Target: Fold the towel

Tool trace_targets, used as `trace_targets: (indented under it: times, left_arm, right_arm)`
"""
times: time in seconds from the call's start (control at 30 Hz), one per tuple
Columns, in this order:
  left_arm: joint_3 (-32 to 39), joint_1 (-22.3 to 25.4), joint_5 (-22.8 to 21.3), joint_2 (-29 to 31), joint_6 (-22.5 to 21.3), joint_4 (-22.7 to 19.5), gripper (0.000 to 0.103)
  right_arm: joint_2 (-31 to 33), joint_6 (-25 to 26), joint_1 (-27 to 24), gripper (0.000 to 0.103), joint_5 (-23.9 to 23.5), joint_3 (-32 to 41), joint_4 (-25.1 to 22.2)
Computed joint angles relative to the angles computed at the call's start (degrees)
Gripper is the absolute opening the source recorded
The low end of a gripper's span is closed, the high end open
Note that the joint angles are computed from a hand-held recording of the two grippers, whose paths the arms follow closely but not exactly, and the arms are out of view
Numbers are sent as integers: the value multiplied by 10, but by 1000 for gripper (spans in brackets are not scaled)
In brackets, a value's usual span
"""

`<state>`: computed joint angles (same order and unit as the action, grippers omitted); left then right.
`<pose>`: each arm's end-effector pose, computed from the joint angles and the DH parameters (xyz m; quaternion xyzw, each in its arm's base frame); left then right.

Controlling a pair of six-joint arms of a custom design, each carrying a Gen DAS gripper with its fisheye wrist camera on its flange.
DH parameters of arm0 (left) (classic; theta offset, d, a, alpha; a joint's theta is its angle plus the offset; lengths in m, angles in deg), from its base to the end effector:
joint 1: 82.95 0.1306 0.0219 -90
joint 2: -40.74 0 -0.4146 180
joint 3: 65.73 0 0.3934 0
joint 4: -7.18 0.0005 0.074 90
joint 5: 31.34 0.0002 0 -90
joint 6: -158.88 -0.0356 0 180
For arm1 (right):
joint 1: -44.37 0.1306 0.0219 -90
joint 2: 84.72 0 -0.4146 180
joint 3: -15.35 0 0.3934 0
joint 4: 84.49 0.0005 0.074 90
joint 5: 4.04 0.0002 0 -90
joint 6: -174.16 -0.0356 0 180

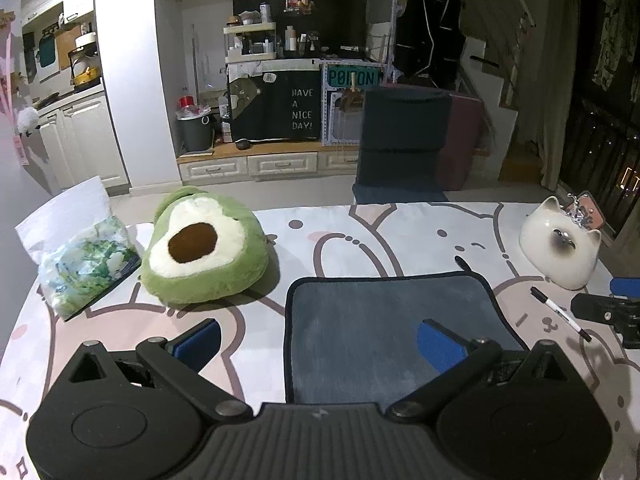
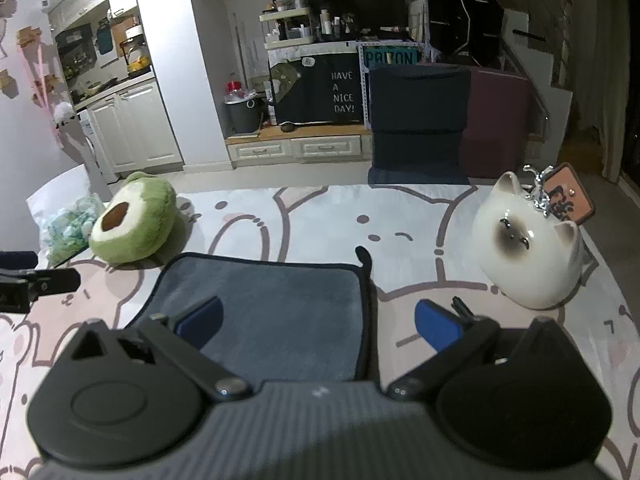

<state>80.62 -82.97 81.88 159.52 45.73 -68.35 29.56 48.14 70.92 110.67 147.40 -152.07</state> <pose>0.6415 -0.0148 0.5967 0.2543 0.8812 -0.1136 0.3819 0.5753 0.2703 0.5472 0.1490 0.9082 0.0026 0.3912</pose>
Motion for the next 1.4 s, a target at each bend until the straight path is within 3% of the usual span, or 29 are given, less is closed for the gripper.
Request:
trace_targets:
  times: [1.03, 1.4]
  left_arm:
    - [-205, 69, 77, -182, -55, 40, 103]
    - [-273, 98, 108, -237, -86, 49, 103]
  right_arm:
    - [-105, -23, 110, 103, 105, -96, 15]
    - [-127, -54, 151, 103, 142, -119, -10]
